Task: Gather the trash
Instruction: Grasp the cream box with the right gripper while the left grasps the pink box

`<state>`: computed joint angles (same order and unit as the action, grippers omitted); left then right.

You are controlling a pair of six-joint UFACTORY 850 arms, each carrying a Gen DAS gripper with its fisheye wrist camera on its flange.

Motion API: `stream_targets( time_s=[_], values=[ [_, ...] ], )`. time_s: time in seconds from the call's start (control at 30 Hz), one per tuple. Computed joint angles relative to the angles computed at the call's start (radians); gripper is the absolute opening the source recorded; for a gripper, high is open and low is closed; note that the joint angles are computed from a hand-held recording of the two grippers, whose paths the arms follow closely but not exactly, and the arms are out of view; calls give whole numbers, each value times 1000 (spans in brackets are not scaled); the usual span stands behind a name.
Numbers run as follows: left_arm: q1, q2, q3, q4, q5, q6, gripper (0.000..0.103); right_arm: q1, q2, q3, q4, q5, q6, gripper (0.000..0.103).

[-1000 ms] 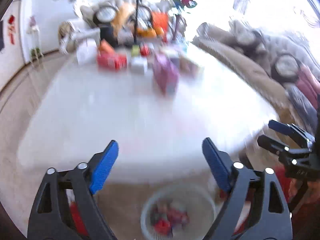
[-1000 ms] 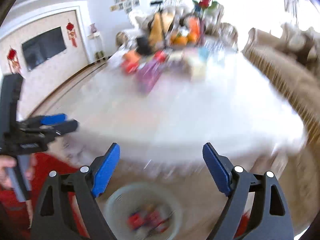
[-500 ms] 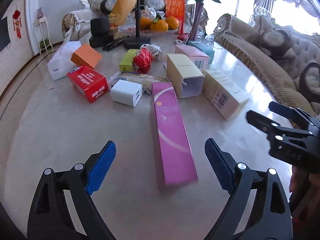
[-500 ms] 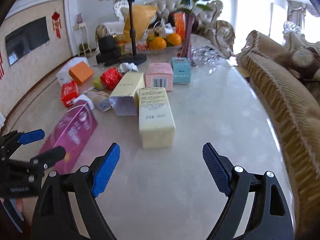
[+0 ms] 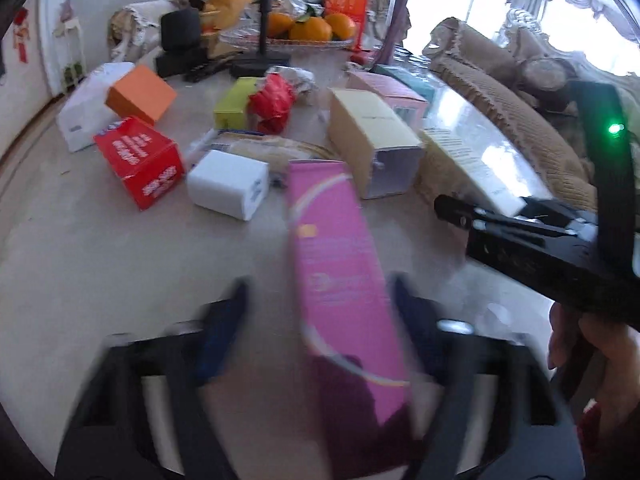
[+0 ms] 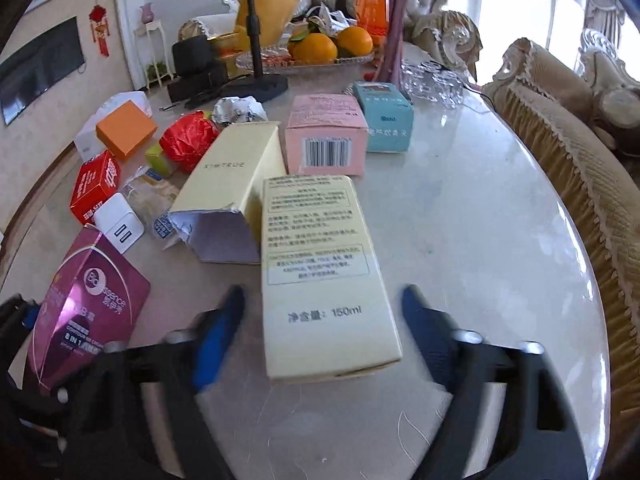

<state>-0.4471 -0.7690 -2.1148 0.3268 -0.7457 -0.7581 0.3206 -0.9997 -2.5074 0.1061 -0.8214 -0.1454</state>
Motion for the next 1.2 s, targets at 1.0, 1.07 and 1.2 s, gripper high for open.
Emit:
stream_targets(
  time_s=[1.0,1.07,1.2],
  values=[
    [-96,254,274,305,22,-135,74,-20,776,1052,618,420,-432,44],
    [-71,212,219,193,36,-69,74,-27,772,1052,606,412,-417,44],
    [-57,98,76,153,-82,-14,67,-38,767,1056,636,403,-437,44]
  ],
)
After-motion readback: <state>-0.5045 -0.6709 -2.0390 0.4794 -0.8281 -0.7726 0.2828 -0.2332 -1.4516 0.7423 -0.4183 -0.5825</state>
